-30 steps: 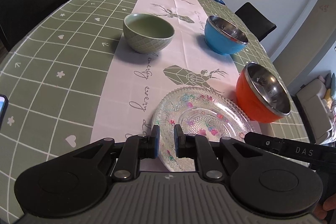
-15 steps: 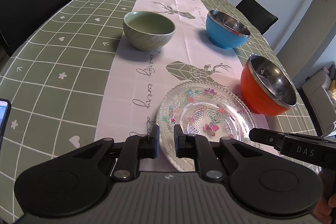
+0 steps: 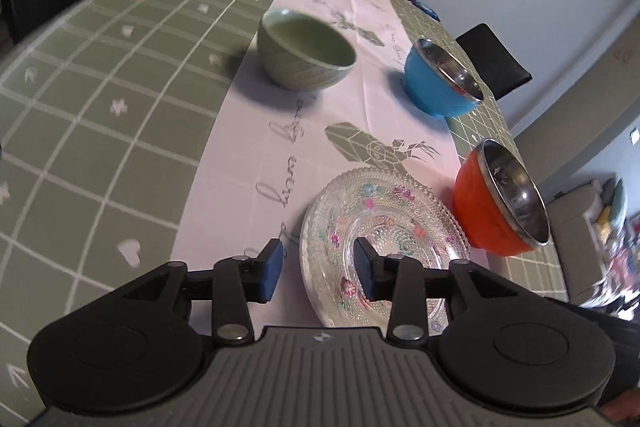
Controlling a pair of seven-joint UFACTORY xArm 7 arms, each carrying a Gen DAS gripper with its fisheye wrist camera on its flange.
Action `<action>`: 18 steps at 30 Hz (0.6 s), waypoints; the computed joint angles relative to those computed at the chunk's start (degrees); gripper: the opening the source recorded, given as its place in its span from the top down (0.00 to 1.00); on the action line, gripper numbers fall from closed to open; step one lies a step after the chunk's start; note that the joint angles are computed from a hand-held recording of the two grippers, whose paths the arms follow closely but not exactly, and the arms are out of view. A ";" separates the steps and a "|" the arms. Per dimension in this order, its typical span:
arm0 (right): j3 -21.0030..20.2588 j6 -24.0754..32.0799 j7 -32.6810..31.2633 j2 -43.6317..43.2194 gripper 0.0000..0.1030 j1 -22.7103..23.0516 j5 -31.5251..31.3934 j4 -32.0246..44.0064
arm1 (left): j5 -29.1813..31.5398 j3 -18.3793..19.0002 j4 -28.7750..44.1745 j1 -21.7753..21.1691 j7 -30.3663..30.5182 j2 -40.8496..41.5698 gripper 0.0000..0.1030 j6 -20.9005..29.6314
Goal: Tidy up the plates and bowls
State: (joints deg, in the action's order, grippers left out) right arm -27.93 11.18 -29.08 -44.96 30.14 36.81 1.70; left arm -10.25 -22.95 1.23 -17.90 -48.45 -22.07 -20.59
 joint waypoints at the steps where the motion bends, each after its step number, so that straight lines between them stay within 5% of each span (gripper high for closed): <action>1: -1.97 0.95 -0.35 0.16 0.56 0.62 0.68 0.25 | 0.75 1.61 -0.07 -0.93 -0.60 1.13 0.57 -1.08; 5: -6.33 0.90 -2.98 -1.14 0.58 2.71 4.40 -0.36 | 2.04 4.62 -0.44 -2.99 -1.45 4.38 0.58 -5.61; 7: -7.04 0.72 -3.53 -1.15 0.71 3.63 5.50 -0.28 | 4.24 7.34 -0.25 -4.57 -2.03 5.18 0.67 -6.39; 9: -9.80 2.31 -5.11 -1.14 0.77 5.05 6.94 0.38 | 1.87 5.29 -0.03 -4.06 -1.03 4.98 0.67 -5.83; 18: -8.80 -0.10 -8.08 1.62 0.77 8.78 12.57 2.30 | 0.25 5.93 1.39 -3.87 0.80 6.65 0.68 -5.84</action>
State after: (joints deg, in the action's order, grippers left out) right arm -36.73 11.07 -37.16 -43.34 38.91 49.37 4.00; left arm -10.00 -17.03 2.62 -21.78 -47.65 -15.42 -26.43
